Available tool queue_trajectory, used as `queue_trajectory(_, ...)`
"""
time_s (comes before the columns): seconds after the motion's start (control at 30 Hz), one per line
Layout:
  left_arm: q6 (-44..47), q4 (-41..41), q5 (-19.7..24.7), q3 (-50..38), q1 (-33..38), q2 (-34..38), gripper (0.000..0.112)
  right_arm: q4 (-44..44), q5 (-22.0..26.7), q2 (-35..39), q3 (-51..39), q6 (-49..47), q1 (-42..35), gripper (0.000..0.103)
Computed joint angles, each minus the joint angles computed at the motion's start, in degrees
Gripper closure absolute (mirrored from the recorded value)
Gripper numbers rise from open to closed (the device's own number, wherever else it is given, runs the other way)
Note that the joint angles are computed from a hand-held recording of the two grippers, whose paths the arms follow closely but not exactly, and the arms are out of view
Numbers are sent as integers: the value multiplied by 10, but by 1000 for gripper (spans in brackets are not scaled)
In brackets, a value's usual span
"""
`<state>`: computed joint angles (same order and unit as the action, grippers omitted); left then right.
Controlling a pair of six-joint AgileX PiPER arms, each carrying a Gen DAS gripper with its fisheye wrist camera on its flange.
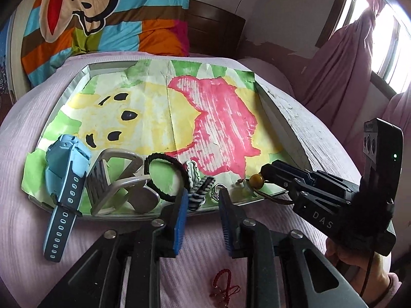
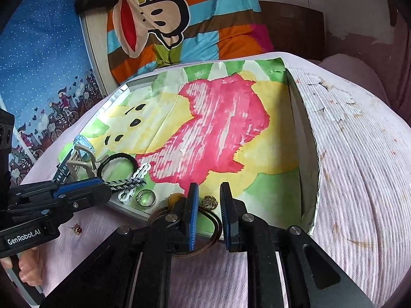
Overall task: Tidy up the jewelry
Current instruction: 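Carry the bracelet and charm into the tray and open both tools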
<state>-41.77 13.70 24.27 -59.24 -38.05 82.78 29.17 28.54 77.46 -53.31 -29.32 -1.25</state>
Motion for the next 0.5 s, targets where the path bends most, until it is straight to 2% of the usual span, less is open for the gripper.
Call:
queue_trajectory(0.03, -29, 26, -3, 7, -6, -6, 71, 11, -5, -6, 6, -12, -2, 84)
queue_trajectory(0.07, -61, 56, -4, 14, -13, -13, 68, 27, -6, -11, 13, -31, -7, 83)
queue_trajectory(0.13, -108, 102, -12, 30, -24, -27, 66, 47, -15, -24, 26, -55, -11, 80)
queue_trajectory(0.2, -168, 160, -12, 47, -37, -42, 66, 80, -26, -41, 45, -94, -18, 70)
queue_trajectory(0.3, -294, 281, -6, 80, -61, -68, 56, 147, -33, -67, 72, -161, -37, 67)
queue_trajectory(0.33, -341, 325, 0, 92, -70, -78, 53, 171, -36, -78, 82, -182, -43, 67)
queue_trajectory(0.4, -414, 394, 14, 112, -88, -98, 50, 216, -45, -103, 106, -223, -51, 57)
queue_trajectory(0.47, -477, 451, 40, 128, -108, -116, 43, 247, -49, -131, 126, -248, -58, 51)
queue_trajectory(0.5, -506, 477, 55, 136, -117, -124, 36, 267, -48, -145, 135, -264, -62, 47)
